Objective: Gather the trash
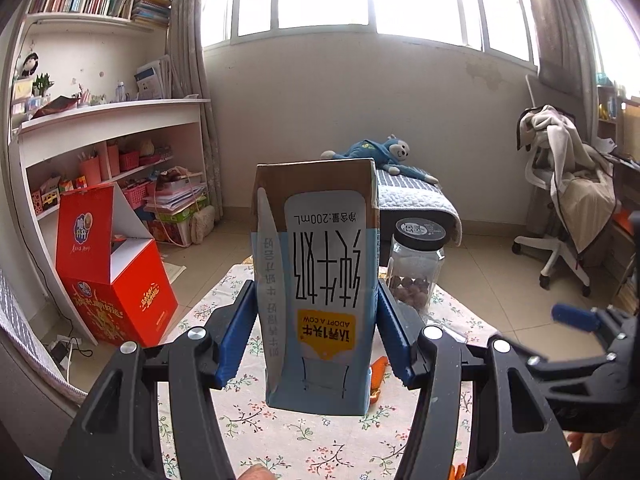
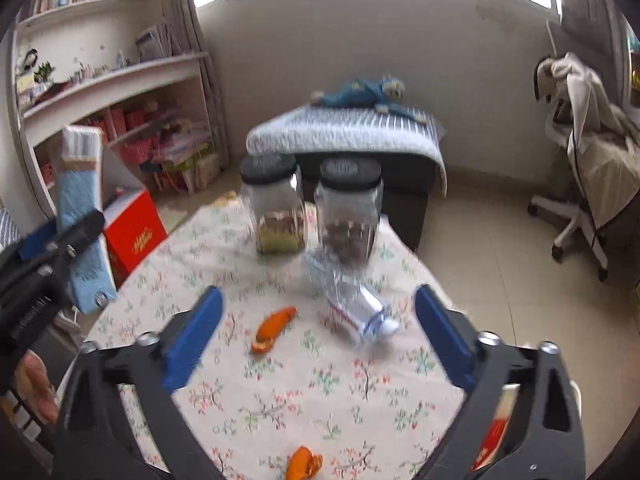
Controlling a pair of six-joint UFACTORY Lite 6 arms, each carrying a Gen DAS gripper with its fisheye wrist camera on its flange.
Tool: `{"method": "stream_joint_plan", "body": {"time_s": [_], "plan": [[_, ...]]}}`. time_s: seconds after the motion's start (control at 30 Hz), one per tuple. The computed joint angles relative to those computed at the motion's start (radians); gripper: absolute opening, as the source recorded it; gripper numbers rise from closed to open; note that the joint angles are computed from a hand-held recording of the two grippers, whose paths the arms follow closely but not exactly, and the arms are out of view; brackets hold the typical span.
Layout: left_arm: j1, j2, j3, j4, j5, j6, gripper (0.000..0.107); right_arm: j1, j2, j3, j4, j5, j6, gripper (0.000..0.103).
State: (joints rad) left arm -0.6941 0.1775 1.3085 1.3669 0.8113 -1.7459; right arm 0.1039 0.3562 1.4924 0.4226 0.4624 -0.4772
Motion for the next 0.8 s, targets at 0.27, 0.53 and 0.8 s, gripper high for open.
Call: {"method": "stream_joint_plan", "body": {"time_s": [0.27,0.53,0.8], "plan": [[0.082,-0.020,-0.051,-0.095,-0.126,0.103,0.057,0.065,0.194,-0.065,-0.232,0.186,0.213,0.077],[0.102,-0.037,-0.076,-0.112,-0.150,0.111,0.057,0.094,0.193,-0.164,-0.310,0.135,0.273,0.033],[0.124,-0.025,-0.067,-0.121,-0.153,0.104,0.057,0.134,0.096,-0.177,-0.111,0.071,0.151,0.022]]}}
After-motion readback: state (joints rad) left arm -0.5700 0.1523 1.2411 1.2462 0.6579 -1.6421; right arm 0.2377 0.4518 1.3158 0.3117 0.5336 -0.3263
